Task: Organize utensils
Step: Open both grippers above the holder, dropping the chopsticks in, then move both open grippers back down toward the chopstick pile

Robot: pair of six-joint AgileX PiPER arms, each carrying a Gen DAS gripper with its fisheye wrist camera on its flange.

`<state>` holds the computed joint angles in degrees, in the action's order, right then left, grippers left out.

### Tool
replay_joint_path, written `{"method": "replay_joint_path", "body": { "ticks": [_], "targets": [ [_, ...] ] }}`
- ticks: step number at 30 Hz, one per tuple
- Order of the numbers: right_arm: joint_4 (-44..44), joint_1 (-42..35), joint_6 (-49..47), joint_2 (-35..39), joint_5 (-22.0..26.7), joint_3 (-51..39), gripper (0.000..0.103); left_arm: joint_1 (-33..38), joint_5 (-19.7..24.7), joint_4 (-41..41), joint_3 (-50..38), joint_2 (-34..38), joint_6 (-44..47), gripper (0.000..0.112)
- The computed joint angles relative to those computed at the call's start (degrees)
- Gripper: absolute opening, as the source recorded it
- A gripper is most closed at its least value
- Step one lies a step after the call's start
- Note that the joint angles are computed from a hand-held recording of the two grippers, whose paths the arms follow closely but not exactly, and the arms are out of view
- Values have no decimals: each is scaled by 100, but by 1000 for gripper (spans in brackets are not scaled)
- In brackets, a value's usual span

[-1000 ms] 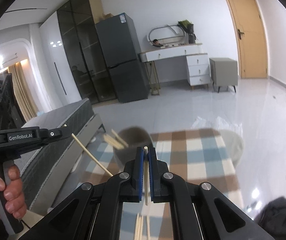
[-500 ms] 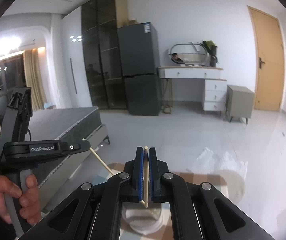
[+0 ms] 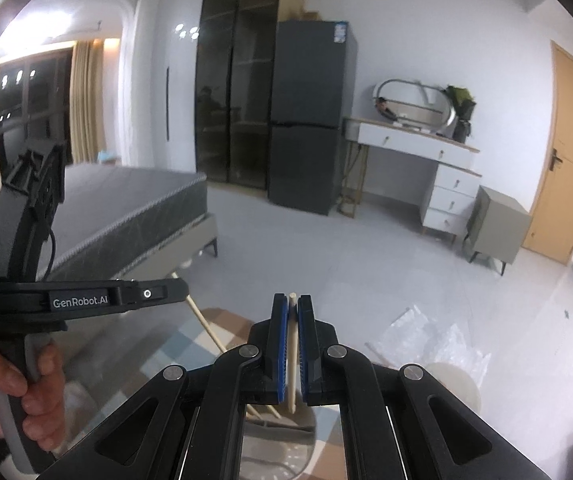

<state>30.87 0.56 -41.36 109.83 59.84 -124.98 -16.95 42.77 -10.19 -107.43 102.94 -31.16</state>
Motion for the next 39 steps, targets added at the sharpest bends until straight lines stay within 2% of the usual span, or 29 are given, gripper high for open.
{"method": "replay_joint_path", "body": {
  "ticks": [12,15,19,20,22,23,25,30,31,33,36,39],
  "targets": [
    [-320,73,-303,251,186,134,4,36,262,-241,-153,206,238,0],
    [-386,41,-174,407,311,-42,4,3,550,-233,-370,353,318,0],
    [-120,-188,152,654,621,-313,5,151,1081,-801,-748,603,666,1],
    [16,-289,226,715,709,-377,7,205,1244,-931,-864,679,702,3],
    [322,-491,335,757,814,-379,16,220,1396,-957,-946,715,705,18],
    [477,-602,352,754,836,-335,22,233,1337,-1019,-861,659,763,33],
    [550,-722,429,688,790,-188,26,218,1143,-954,-611,481,689,45],
    [888,-1067,543,528,947,54,32,203,1097,-771,-363,227,418,46],
    [972,-1123,512,456,917,165,35,163,1146,-661,-345,169,335,46],
    [1242,-1282,379,197,847,535,47,79,1187,-436,-289,85,250,51],
    [1509,-1425,143,-218,701,1086,52,-130,1146,76,-41,-178,-26,58],
    [1764,-1590,-119,-649,577,1655,61,-366,1200,564,148,-405,-316,59]
  ]
}}
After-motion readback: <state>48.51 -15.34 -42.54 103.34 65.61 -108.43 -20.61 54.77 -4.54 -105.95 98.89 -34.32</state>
